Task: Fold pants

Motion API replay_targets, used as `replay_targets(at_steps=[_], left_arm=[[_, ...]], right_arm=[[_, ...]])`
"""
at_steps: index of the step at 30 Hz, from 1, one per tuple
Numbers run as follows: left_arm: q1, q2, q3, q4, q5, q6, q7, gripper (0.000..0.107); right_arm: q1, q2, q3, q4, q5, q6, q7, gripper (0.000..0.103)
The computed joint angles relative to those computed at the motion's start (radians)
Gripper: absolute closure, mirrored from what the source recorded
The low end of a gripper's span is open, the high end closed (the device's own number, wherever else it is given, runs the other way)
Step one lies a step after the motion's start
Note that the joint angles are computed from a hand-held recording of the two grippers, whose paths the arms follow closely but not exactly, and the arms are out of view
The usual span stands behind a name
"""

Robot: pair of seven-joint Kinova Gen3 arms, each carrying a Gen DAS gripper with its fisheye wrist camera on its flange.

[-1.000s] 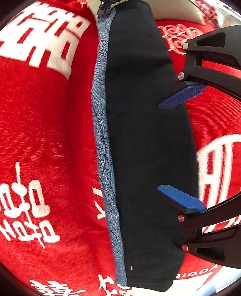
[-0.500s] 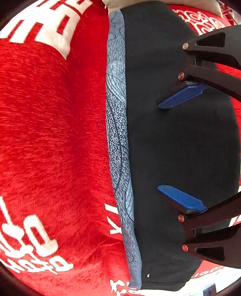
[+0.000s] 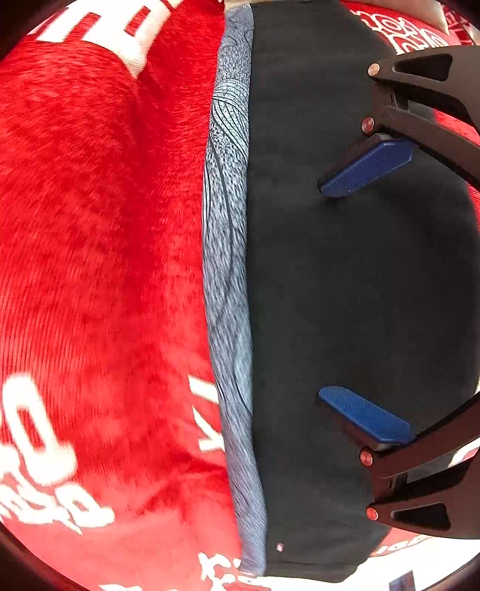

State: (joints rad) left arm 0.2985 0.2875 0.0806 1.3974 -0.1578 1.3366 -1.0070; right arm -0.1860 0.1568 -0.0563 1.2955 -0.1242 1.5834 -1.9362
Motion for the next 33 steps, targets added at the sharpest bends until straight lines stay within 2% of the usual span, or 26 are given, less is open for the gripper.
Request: replay_targets(at_steps=[4,6,11,14,18,23,30,33], left_arm=[[-0.017,-0.046,-0.016,0.012,-0.024,0.025,0.014,0.004],[-0.036,-0.068,-0.025,0.021,-0.044,0.023,0.019,0.004],[-0.082,-0.048,-0.054,0.022,-0.135,0.016,0.037,0.004],[-0.125,-0.002,-0.075,0.047,-0.139,-0.003,0.042,0.004],[-0.203,0.034,-0.089,0.095,-0.106,-0.129,-0.021,0.004],[-0.253,0.067,-0.109,0.022,-0.112,-0.091,-0.125,0.004],[-0.435,-0.115,-0.156,0.145,-0.013,-0.126,-0.354,0.004],[-0.513,-0.165,-0.198,0.225,-0.036,-0.162,-0.422,0.004]], right_arm=[[0.012,-0.04,0.002,0.024,-0.069,0.0,-0.065,0.015],[-0.009,-0.05,-0.014,0.028,-0.051,0.01,-0.095,0.014],[-0.134,-0.042,-0.076,0.017,0.039,0.013,-0.185,0.014],[-0.201,0.001,-0.099,-0.023,0.068,0.013,-0.225,0.014],[-0.286,0.032,-0.11,-0.036,0.111,-0.007,-0.286,0.014],[-0.39,0.07,-0.123,-0.085,0.164,0.004,-0.388,0.014],[-0.545,0.203,-0.137,-0.199,0.199,0.001,-0.449,0.014],[-0.579,0.255,-0.134,-0.196,0.193,0.021,-0.464,0.013]])
